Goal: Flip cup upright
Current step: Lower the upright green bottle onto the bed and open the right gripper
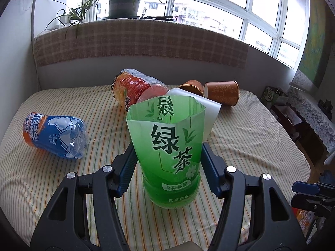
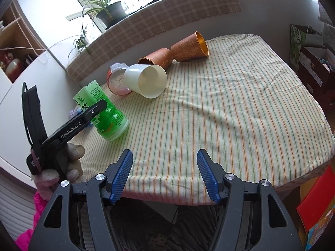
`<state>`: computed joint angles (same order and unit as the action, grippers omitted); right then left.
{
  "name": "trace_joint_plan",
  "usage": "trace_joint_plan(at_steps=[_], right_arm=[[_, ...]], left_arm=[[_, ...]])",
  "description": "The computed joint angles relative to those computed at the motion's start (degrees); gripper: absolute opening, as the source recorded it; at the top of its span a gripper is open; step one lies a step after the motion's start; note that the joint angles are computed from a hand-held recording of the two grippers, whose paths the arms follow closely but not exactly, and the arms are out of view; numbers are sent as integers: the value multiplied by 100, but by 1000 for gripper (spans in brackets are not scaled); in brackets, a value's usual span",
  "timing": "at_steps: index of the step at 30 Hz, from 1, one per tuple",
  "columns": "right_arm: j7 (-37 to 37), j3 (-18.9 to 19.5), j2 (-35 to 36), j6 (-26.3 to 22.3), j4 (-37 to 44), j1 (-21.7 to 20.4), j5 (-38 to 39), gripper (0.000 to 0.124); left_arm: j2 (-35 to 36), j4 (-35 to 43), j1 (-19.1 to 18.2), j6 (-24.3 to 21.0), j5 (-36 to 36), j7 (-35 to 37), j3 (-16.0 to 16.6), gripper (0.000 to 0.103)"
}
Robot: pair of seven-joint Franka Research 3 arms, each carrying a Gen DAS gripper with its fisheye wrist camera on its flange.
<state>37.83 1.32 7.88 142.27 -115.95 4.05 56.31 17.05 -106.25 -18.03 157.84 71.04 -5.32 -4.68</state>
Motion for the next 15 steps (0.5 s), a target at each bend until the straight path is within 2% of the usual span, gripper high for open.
trace_joint_plan(at_steps=[2, 7, 9, 10, 11, 15], right_arm=[[5, 1, -2, -15, 0, -2, 1, 63], [-22, 1, -32, 4, -25, 3, 24, 63], [-43, 1, -45, 9, -41, 6, 40, 63], [-53, 3, -55, 12, -51, 10, 48, 63], [-69, 4, -60, 12, -54, 14, 57, 63], [-217, 28, -119, 116, -109, 54, 137, 63]], left_arm=[[-3, -14, -16, 14, 51, -2, -5, 61], [-9, -110, 63, 413, -97, 92, -18, 63], [-40, -169, 81, 541, -174, 116, -12, 70], [-60, -207, 100, 634, -229, 155, -12, 81], [-82, -245, 107, 744, -227, 164, 1, 85], [-261, -501, 135, 887, -388, 292, -16, 85]])
